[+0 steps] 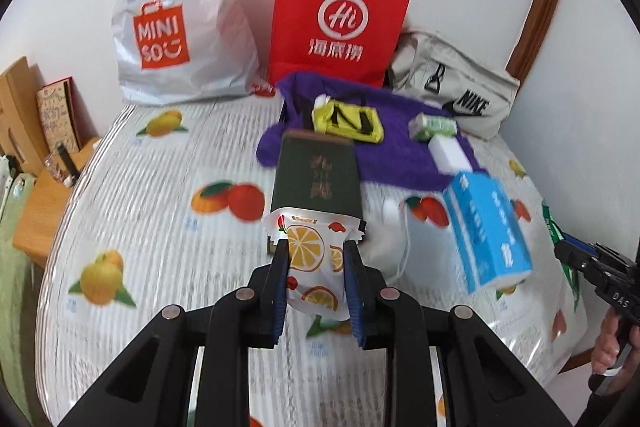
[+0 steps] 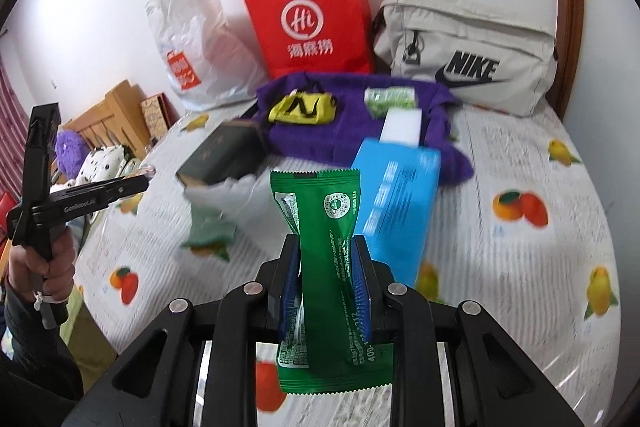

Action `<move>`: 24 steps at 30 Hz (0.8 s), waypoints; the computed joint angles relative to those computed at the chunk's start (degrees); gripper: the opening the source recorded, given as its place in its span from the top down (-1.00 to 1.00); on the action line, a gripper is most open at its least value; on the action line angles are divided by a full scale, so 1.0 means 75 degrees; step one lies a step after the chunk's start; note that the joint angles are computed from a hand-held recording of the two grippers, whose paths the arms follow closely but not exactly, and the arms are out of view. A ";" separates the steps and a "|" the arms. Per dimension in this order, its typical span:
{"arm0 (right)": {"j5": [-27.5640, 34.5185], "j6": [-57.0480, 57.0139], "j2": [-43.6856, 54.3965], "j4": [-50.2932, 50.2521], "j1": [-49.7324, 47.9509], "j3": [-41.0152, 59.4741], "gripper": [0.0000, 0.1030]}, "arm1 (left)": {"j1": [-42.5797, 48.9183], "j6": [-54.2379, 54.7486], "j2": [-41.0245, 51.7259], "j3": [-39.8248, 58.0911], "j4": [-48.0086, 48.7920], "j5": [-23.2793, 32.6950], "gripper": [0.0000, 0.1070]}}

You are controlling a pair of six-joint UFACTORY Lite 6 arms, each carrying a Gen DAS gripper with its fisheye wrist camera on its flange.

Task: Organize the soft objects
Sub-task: 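Carry the green sachet in the right tool while the left tool carries the orange-print sachet to the towel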

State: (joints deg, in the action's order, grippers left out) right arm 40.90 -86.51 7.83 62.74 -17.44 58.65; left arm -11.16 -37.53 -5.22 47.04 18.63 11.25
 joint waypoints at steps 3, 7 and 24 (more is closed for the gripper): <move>-0.0062 0.0268 0.0506 -0.0036 0.0228 0.0693 0.51 | 0.0114 0.0429 0.0467 0.0645 -0.0288 0.0035 0.55; -0.0217 0.0779 0.1255 -0.0250 0.0607 0.1667 0.51 | 0.0274 0.0812 0.1161 0.1528 -0.0483 0.0158 0.55; 0.0063 0.3754 0.5119 -0.2139 0.1653 0.7413 0.52 | 0.0767 0.3738 0.5162 0.6930 -0.2879 0.1451 0.55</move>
